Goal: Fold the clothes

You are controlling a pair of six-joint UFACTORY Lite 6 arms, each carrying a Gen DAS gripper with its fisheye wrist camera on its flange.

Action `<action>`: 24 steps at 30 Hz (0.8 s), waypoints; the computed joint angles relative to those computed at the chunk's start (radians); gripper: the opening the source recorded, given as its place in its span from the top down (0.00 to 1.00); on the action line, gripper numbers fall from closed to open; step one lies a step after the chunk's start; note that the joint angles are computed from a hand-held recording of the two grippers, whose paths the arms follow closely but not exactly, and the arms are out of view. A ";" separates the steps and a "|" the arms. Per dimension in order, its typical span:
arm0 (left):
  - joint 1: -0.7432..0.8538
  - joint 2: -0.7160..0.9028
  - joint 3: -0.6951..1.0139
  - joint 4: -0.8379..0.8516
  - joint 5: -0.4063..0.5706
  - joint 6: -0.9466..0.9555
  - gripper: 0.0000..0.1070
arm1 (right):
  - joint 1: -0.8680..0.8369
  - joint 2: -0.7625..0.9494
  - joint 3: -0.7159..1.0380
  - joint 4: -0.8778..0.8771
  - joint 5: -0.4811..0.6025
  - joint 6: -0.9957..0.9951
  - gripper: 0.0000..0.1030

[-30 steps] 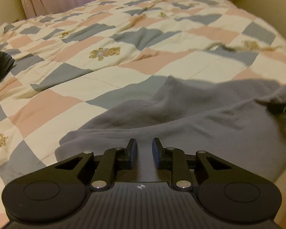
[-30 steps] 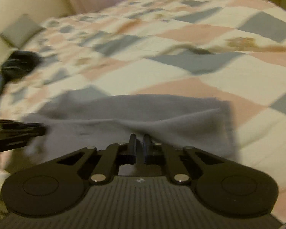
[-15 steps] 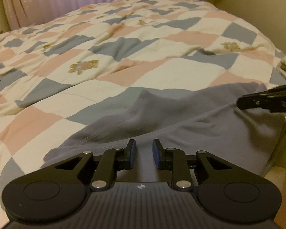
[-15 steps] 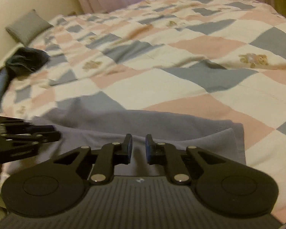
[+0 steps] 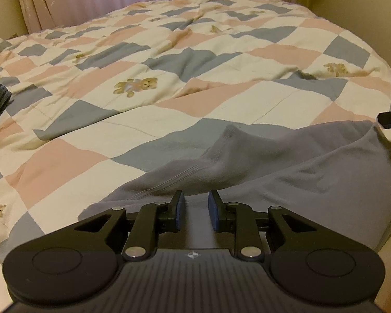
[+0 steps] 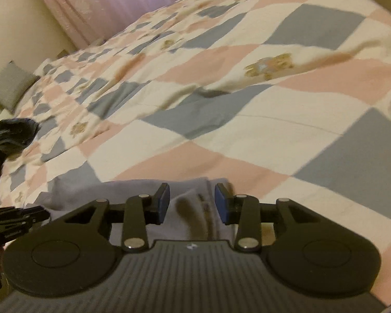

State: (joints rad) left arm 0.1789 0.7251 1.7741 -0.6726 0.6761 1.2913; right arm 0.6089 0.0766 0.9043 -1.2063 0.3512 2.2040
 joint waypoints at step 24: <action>0.131 -0.019 0.063 0.010 0.013 -0.025 0.75 | 0.284 0.331 0.502 0.236 0.395 -0.296 0.79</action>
State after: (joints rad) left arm 0.3095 0.7063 1.8371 -0.6629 0.6891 1.2668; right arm 0.8934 0.4079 1.4067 -0.9707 0.7465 1.9081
